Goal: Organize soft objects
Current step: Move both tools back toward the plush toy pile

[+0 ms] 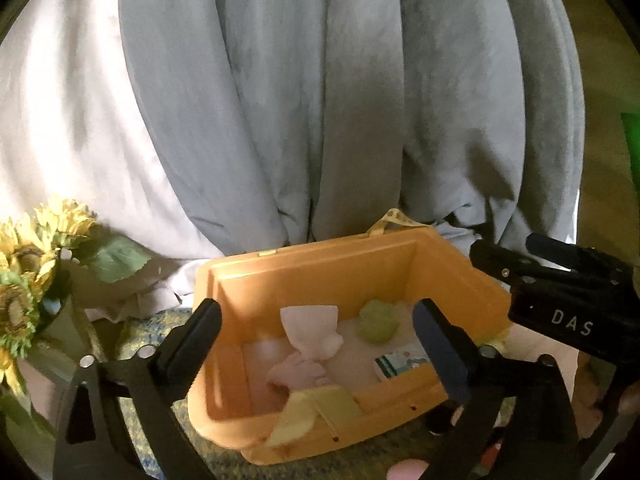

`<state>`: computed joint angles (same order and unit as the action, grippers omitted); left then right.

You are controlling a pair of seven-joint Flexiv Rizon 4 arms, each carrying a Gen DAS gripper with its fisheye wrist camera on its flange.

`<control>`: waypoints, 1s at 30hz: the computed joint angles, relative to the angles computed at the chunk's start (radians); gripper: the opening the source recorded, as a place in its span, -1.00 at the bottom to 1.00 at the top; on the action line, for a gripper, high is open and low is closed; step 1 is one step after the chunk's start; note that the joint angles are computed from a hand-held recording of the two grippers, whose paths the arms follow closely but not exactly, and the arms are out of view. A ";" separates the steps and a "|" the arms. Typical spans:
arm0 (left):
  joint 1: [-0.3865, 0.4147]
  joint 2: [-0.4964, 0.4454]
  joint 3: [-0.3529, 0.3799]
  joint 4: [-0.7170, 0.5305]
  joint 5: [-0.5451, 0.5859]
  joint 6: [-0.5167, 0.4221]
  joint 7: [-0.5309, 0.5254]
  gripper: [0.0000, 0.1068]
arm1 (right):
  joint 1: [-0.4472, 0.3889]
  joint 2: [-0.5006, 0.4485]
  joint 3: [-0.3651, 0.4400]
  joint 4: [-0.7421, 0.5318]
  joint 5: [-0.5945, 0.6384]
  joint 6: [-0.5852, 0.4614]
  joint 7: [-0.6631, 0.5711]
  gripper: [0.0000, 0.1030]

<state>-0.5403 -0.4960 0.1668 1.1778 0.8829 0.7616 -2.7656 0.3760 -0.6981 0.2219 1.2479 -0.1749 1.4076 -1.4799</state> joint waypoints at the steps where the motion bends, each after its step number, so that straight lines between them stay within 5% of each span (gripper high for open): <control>1: -0.009 0.007 0.001 0.006 0.008 0.001 -0.008 0.86 | 0.003 0.013 -0.011 0.018 -0.001 0.013 0.006 0.56; 16: -0.090 0.076 -0.046 0.062 0.094 -0.090 -0.088 0.88 | -0.004 0.203 -0.089 0.309 -0.066 0.157 0.123 0.58; 30: -0.127 0.139 -0.136 0.156 0.124 -0.204 -0.148 0.88 | -0.058 0.339 -0.049 0.542 -0.085 0.204 0.133 0.58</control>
